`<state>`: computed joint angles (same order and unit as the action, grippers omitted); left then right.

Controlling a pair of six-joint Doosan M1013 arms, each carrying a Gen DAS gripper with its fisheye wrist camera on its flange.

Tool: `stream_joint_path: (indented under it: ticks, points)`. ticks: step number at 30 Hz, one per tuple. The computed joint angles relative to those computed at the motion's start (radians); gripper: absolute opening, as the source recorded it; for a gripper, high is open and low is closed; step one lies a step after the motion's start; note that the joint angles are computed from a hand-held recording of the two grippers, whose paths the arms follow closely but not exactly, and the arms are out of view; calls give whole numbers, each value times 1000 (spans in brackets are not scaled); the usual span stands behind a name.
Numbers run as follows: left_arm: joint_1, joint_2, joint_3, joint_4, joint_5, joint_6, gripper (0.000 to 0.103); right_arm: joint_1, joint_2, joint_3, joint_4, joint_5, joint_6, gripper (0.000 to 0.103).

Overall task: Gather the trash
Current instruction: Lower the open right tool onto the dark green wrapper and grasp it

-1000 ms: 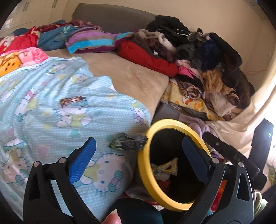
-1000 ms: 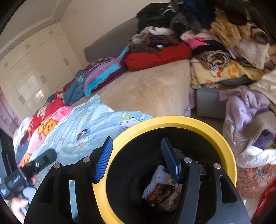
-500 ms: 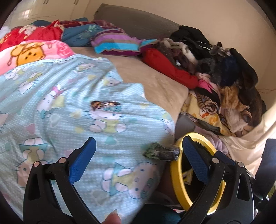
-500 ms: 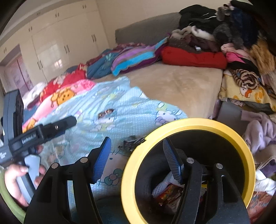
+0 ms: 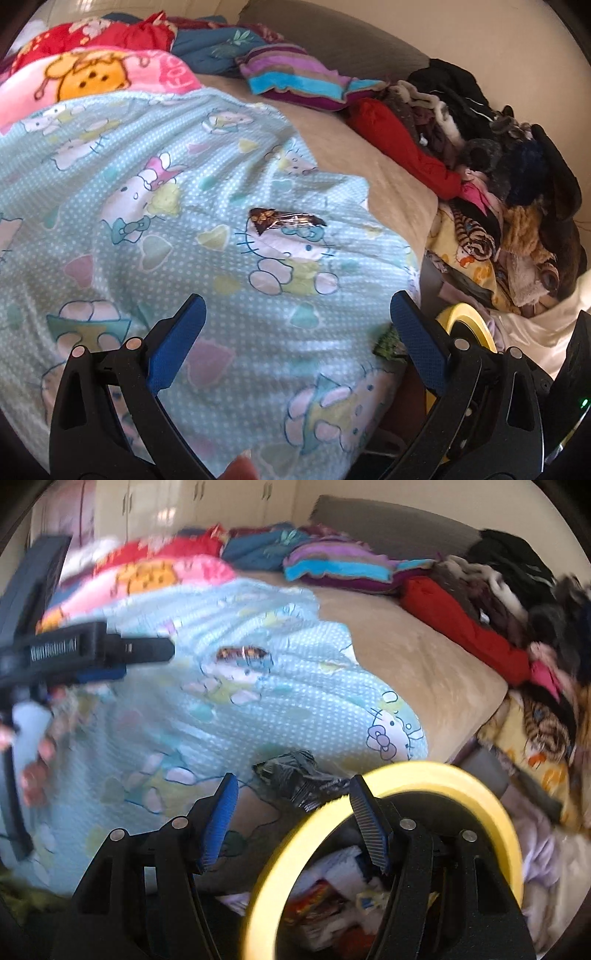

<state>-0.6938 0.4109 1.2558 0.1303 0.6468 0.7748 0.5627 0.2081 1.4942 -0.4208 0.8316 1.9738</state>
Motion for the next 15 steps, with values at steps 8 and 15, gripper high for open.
stream_joint_path:
  ticks: [8, 15]
  points:
    - [40, 86, -100, -81, 47, 43, 84, -5, 74, -78, 1, 103, -190, 40]
    - [64, 157, -181, -137, 99, 48, 64, -26, 82, -84, 78, 65, -214, 16]
